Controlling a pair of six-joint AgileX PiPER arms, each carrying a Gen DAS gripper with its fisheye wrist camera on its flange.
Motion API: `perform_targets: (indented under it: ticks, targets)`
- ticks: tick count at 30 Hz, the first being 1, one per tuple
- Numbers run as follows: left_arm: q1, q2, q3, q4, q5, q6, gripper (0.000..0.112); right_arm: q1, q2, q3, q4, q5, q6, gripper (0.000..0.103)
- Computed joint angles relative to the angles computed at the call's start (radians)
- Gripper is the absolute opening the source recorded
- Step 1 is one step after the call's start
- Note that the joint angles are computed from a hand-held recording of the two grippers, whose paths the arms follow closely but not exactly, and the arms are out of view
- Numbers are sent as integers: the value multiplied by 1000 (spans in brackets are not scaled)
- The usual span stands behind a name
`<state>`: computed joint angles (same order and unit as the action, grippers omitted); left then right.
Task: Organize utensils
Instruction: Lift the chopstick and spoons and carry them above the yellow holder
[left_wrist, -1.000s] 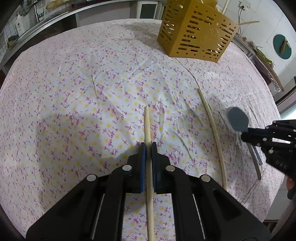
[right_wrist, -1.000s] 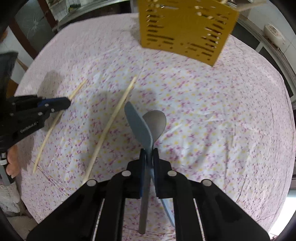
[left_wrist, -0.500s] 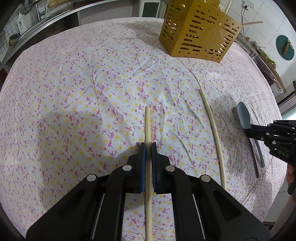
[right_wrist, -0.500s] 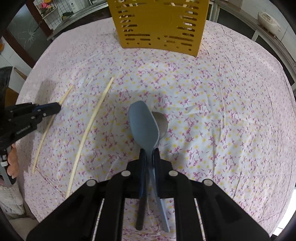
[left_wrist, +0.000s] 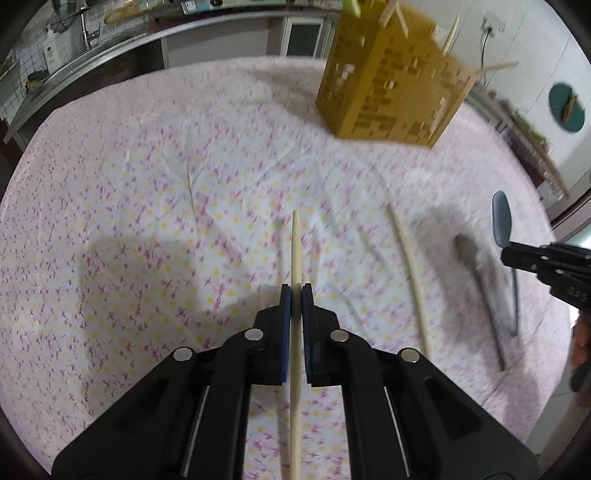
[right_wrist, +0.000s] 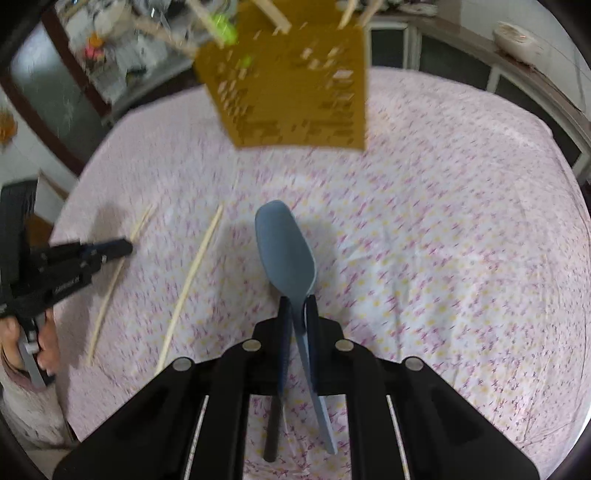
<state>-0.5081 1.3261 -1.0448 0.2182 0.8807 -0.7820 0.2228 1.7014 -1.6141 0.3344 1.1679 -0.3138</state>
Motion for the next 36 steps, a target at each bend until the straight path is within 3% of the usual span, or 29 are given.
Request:
perform_targets:
  ticks: [5,9,14,24,36]
  targets:
    - [-23,-71,-11,106,-74,-109,5,-112,-58,70,205,-121,-121,9]
    - [-66,-77,-61,271,-127,-250,5,-164,-94,123,381,-214,-214,9]
    - [-81,-22,-156,390,-174,-321,5,-145,-87,99,442,-324,-220,9]
    - [-108,114,-312,476,-216,-363,5,-112,-38,14,502,-387,-241,9]
    - [-112,136,-381,562,-241,-411,5,-93,-38,36,611,-471,-313,9]
